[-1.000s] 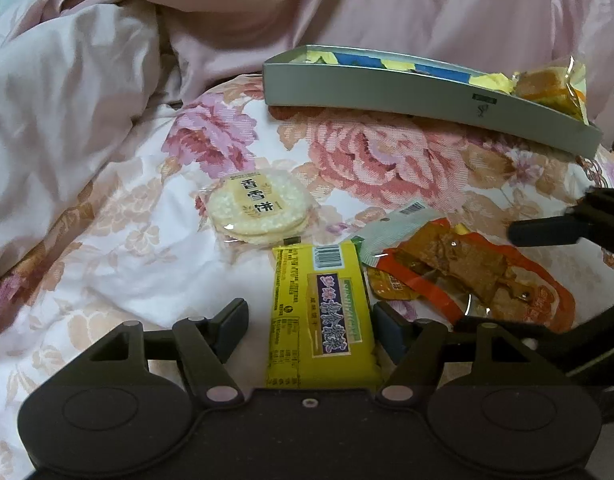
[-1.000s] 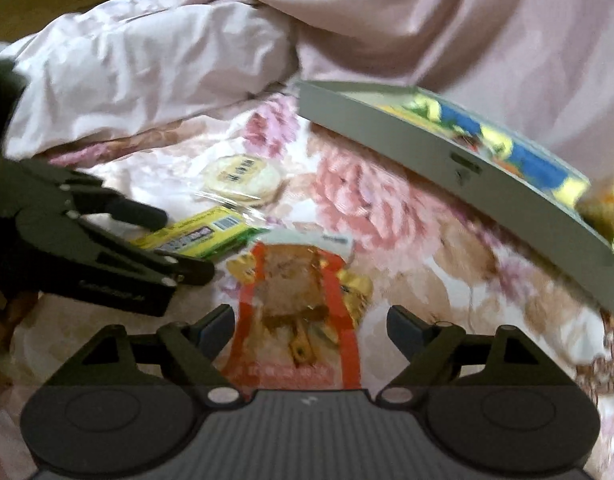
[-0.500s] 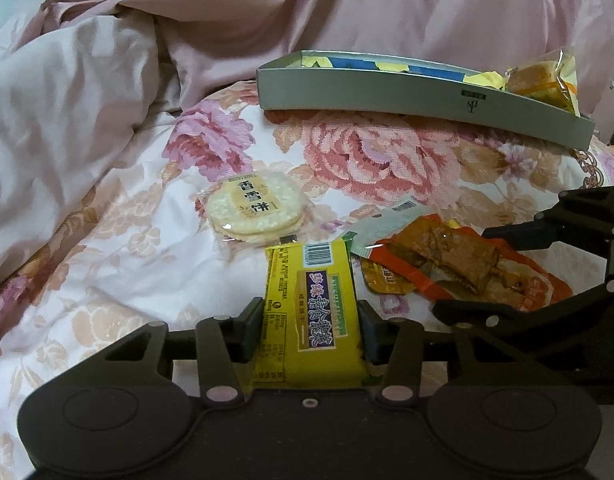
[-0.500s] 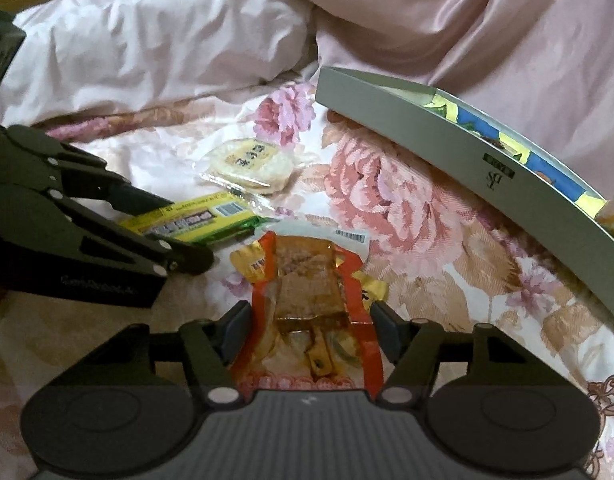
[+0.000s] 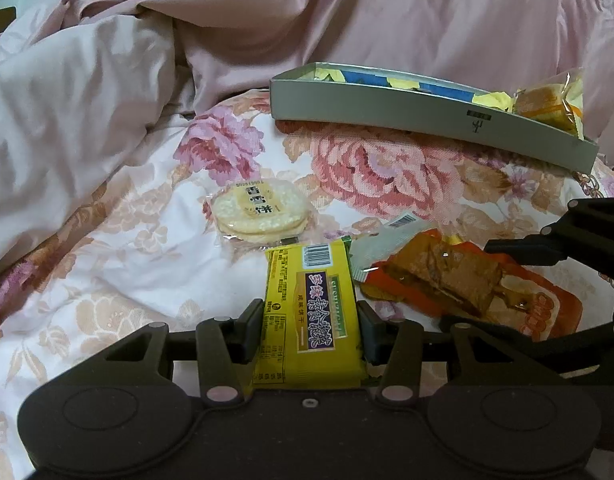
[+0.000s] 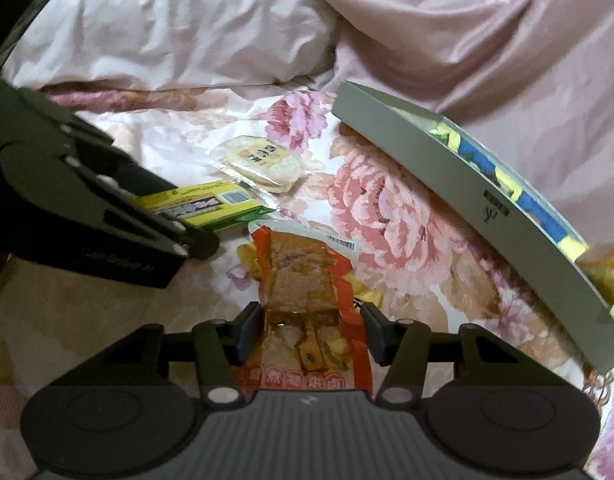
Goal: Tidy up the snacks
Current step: 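Lift the biscuit pack and snack bag toward the grey tray with both tools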
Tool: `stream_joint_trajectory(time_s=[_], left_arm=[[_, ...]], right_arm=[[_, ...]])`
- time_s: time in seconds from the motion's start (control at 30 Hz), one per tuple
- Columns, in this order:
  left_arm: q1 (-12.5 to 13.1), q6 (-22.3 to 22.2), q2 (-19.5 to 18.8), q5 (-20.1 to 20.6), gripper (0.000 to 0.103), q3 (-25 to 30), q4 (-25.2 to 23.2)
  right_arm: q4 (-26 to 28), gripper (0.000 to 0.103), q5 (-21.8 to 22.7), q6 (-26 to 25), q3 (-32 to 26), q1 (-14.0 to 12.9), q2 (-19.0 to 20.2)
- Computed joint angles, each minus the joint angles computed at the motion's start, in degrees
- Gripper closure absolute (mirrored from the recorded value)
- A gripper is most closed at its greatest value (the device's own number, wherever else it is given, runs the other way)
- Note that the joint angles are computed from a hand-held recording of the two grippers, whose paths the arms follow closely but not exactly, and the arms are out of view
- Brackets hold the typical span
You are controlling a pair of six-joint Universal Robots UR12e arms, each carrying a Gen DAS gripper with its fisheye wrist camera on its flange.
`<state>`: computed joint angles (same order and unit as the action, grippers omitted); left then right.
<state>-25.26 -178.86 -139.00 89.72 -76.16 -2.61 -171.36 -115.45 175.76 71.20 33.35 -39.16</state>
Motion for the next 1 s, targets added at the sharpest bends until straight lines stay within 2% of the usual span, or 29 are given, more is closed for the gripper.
stream_joint_trajectory(time_s=[0.33, 0.57, 0.8, 1.0], left_arm=[[-0.48, -1.12, 0.32, 1.18, 0.053, -0.39, 2.01], [-0.97, -4.39, 0.79, 2.53, 0.053, -1.07, 4.98], [-1.66, -7.00, 0.77, 4.60, 0.053, -0.31, 6.41], [-2.37, -8.05, -0.11, 6.48, 0.053, 3.06, 5.79]], right_arm=[[-3.59, 0.048, -4.89, -6.63, -0.39, 0.98, 0.74], [-6.04, 0.049, -6.64, -9.36, 0.10, 1.23, 0.66], [-9.33, 0.049, -9.20, -6.98, 1.19, 1.06, -0.30], [-14.21, 0.049, -10.43, -4.39, 1.76, 0.52, -0.68]])
